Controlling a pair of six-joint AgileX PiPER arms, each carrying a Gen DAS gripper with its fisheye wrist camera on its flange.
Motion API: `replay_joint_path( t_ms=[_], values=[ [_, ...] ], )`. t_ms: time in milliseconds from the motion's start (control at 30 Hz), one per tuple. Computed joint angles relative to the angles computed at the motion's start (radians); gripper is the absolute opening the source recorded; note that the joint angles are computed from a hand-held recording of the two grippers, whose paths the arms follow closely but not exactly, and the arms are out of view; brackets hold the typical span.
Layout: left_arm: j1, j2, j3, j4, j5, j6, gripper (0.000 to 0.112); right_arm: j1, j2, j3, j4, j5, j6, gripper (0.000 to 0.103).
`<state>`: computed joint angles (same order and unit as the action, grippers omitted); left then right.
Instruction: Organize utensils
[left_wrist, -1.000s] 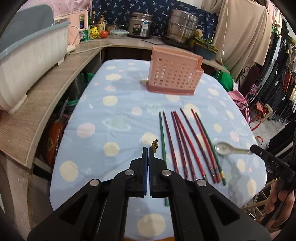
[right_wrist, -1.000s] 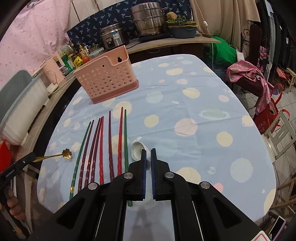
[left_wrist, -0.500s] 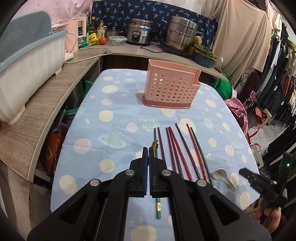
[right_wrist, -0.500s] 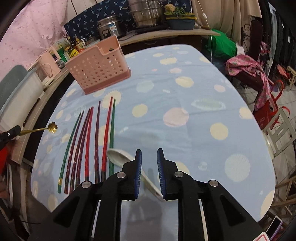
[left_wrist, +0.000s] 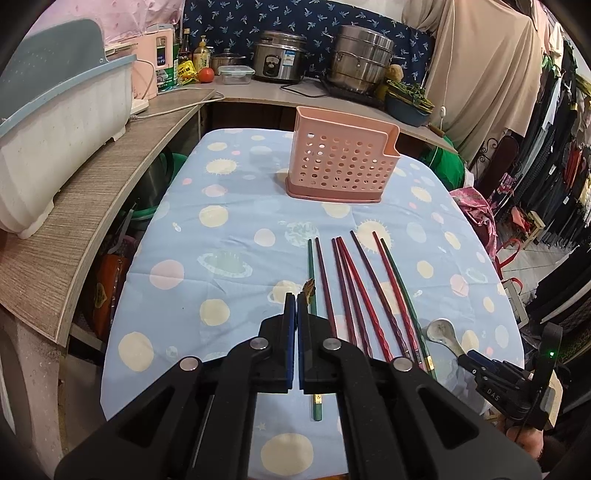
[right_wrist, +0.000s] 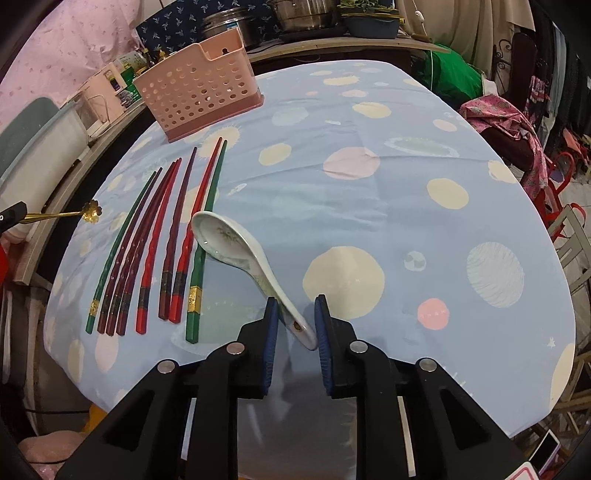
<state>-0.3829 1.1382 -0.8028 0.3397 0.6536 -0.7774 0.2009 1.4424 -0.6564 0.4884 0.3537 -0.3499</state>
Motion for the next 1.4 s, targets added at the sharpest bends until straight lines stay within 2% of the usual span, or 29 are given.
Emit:
replay_joint_path(
  t_ms=[100,200,400,533,867,1100,1233,1400],
  values=[
    [-0.012,0.002,0.003,0.014,0.007,-0.021,0.001,0.012,-0.025,0.022,-0.001,0.005,-0.011,0.011],
    [-0.013,-0.002,0.007,0.011,0.009,-0.023,0.001,0.048,-0.049,0.026,-0.064,0.018,0.055,0.006],
    [-0.013,-0.016,-0.016,0.007,0.016,-0.005,0.001,0.065,-0.106,-0.059,-0.184,0.097,0.194,0.006],
    [-0.006,-0.017,-0.04,-0.004,0.015,0.009,0.001,0.042,-0.107,-0.137,-0.171,0.146,0.2,0.007],
    [0.055,0.034,-0.144,-0.064,-0.009,0.106,0.001,0.032,-0.017,-0.33,-0.166,0.157,0.201,0.007],
    [0.137,0.136,-0.324,-0.11,-0.029,0.224,0.001,0.029,0.127,-0.633,-0.161,0.171,0.202,0.007],
    [0.169,0.229,-0.478,-0.094,-0.025,0.265,0.001,0.037,0.264,-0.872,-0.155,0.198,0.223,0.007],
    [0.206,0.39,-0.71,-0.082,-0.006,0.317,0.0,0.066,0.475,-1.221,-0.248,0.266,0.324,0.007]
  ],
)
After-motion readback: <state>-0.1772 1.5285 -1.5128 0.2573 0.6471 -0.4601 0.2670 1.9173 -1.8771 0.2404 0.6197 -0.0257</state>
